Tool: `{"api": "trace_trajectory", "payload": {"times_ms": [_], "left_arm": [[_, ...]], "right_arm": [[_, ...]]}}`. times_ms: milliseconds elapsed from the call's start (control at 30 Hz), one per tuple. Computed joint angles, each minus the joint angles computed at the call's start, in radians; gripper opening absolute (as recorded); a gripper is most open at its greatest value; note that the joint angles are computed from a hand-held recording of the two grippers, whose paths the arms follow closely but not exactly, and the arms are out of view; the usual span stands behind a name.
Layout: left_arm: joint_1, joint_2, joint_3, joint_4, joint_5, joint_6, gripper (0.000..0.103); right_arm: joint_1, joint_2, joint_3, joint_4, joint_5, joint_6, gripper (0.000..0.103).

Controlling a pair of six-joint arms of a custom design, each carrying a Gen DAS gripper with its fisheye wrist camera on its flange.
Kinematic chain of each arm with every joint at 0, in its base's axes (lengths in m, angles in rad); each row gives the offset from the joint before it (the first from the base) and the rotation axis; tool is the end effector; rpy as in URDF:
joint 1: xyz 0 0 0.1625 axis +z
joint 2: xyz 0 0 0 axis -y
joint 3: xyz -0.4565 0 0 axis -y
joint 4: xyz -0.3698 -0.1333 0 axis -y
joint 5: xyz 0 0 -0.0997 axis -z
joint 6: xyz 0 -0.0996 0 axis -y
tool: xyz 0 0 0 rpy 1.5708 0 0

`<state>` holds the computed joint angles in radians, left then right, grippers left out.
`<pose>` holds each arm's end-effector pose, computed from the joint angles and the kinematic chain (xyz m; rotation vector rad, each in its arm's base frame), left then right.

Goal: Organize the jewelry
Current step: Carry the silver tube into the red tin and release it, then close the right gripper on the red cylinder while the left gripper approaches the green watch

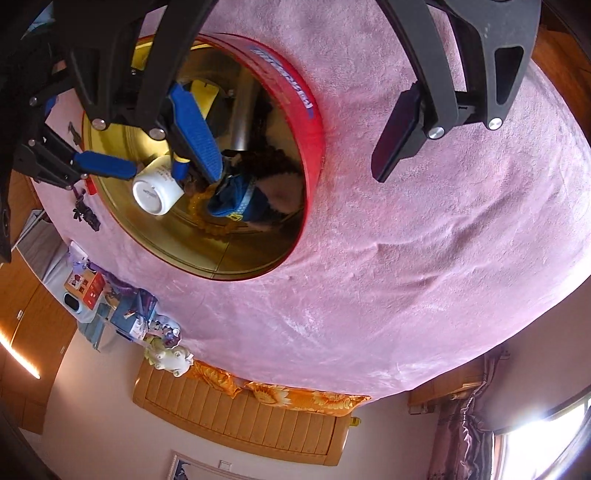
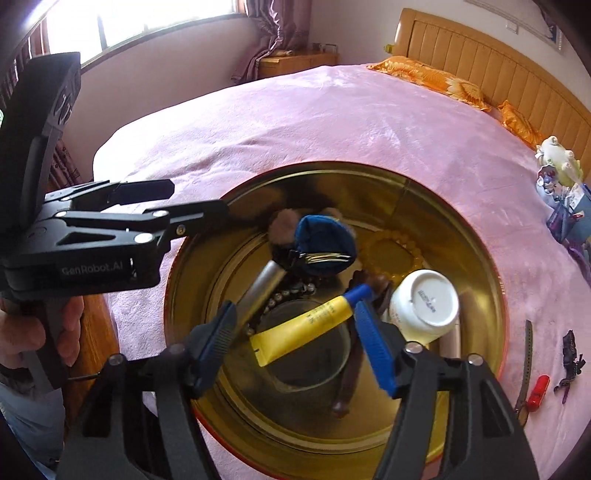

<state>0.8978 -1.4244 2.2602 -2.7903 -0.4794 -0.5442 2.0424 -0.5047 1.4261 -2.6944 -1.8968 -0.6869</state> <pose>-0.0911 -0.4699 0.3345 -0.1174 2.2123 -1.1144 0.4264 -0.6130 0.0163 1.4869 -2.3582 0.2319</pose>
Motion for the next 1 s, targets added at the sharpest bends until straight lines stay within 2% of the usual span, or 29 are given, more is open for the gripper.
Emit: {"api": "trace_trajectory", "payload": {"times_ms": [33,67,267,500,633,833,1000], "left_arm": [[-0.01,0.01,-0.002,-0.013,-0.001,0.008,0.081],[-0.02,0.022,-0.005,-0.034,-0.007,0.022,0.081],[-0.052,0.143,-0.06,-0.148,-0.099,0.126,0.081],[-0.063,0.354,-0.213,-0.159,-0.238,0.224,0.081],[-0.065,0.47,-0.323,-0.118,-0.283,0.265,0.081],[-0.048,0.613,-0.489,-0.056,-0.31,0.324,0.081],[-0.014,0.689,-0.578,0.012,-0.324,0.317,0.081]], "right_arm": [[-0.006,-0.013,0.016,-0.032,0.005,-0.001,0.091],[-0.015,-0.03,0.039,-0.072,0.01,-0.003,0.094],[-0.083,-0.135,0.149,-0.235,-0.02,0.035,0.095],[-0.2,-0.235,0.232,-0.368,-0.081,0.059,0.095],[-0.26,-0.283,0.262,-0.422,-0.096,0.053,0.095],[-0.326,-0.283,0.205,-0.415,-0.118,0.049,0.095],[-0.358,-0.227,0.063,-0.276,-0.11,0.097,0.095]]}}
